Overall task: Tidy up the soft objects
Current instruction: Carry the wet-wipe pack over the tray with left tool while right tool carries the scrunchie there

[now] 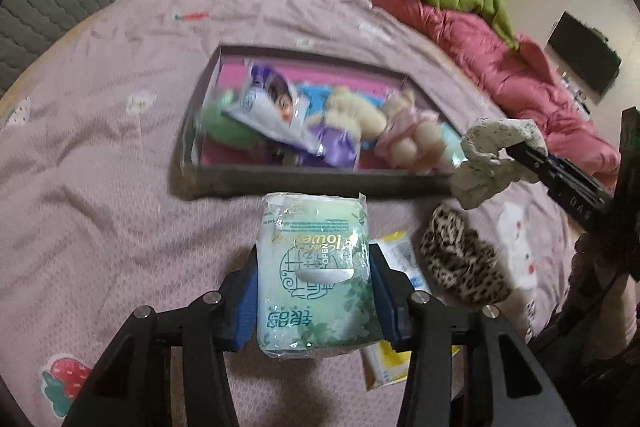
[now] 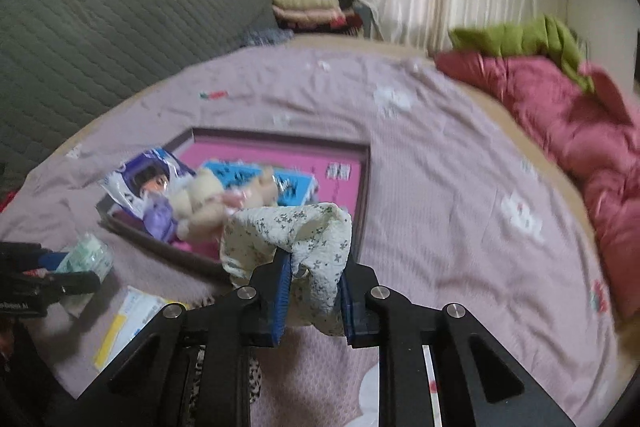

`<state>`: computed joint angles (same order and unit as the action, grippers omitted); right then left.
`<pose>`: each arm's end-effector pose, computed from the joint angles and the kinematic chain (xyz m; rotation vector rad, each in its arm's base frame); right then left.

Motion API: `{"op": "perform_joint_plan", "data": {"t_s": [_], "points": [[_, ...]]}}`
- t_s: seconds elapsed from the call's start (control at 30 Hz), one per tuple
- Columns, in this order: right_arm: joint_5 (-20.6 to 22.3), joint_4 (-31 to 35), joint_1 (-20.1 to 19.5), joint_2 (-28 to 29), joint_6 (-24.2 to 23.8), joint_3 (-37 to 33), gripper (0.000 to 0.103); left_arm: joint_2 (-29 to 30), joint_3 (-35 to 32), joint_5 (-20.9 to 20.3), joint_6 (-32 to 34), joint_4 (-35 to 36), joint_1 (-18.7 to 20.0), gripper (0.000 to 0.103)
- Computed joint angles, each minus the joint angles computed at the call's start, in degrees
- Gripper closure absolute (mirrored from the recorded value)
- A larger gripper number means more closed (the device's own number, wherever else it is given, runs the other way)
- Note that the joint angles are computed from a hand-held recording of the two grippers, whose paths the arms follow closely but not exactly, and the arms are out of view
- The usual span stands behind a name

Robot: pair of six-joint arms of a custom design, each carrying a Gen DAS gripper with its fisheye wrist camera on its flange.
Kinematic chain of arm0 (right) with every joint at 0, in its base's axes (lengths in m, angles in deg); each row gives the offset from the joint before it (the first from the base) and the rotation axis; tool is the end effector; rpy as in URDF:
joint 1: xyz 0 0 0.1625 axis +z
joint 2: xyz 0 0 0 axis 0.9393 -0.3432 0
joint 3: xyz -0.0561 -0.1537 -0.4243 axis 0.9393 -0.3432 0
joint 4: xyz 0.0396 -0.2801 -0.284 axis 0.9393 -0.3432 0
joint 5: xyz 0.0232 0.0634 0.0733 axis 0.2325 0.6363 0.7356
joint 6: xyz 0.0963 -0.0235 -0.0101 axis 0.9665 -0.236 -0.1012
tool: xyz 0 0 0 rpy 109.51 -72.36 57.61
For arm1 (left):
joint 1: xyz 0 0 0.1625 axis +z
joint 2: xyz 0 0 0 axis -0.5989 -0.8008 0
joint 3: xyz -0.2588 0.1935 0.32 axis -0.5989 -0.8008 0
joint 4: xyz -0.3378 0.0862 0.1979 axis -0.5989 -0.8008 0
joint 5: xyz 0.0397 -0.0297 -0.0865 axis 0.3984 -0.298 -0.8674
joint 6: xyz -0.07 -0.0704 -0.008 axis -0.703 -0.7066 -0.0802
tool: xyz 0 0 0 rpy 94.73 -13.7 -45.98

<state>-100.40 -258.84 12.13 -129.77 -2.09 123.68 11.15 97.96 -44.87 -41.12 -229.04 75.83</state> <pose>0.0407 -0.6513 0.2856 1.2763 -2.3074 0.6893 -0.3002 -0.5193 -0.0130 -0.1250 2.3953 -0.9975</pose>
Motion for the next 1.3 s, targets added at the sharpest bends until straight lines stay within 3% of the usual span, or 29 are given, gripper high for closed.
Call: {"op": "perform_joint_plan", "data": {"t_s": [0.37,0.67,0.97,1.3], "points": [[3.4,-0.6,0.8,0.3,0.4,-0.5,0.082,2.3,-2.9,8.1,8.5,-4.1,-0.9,0.054],[5.6,0.9,1.0,0.8,2.5,-2.4,0.082,4.3,-5.8,8.6,13.8,-8.8,0.4,0.054],[7.2,4.8,0.8,2.1,8.9,-6.2,0.082,4.8,-6.9,9.1,15.6,-11.9,1.3,0.054],[11.0,16.5,-0.4,3.6,18.5,-12.3,0.082,6.0,-9.4,10.6,20.6,-15.8,2.2,0.054]]}}
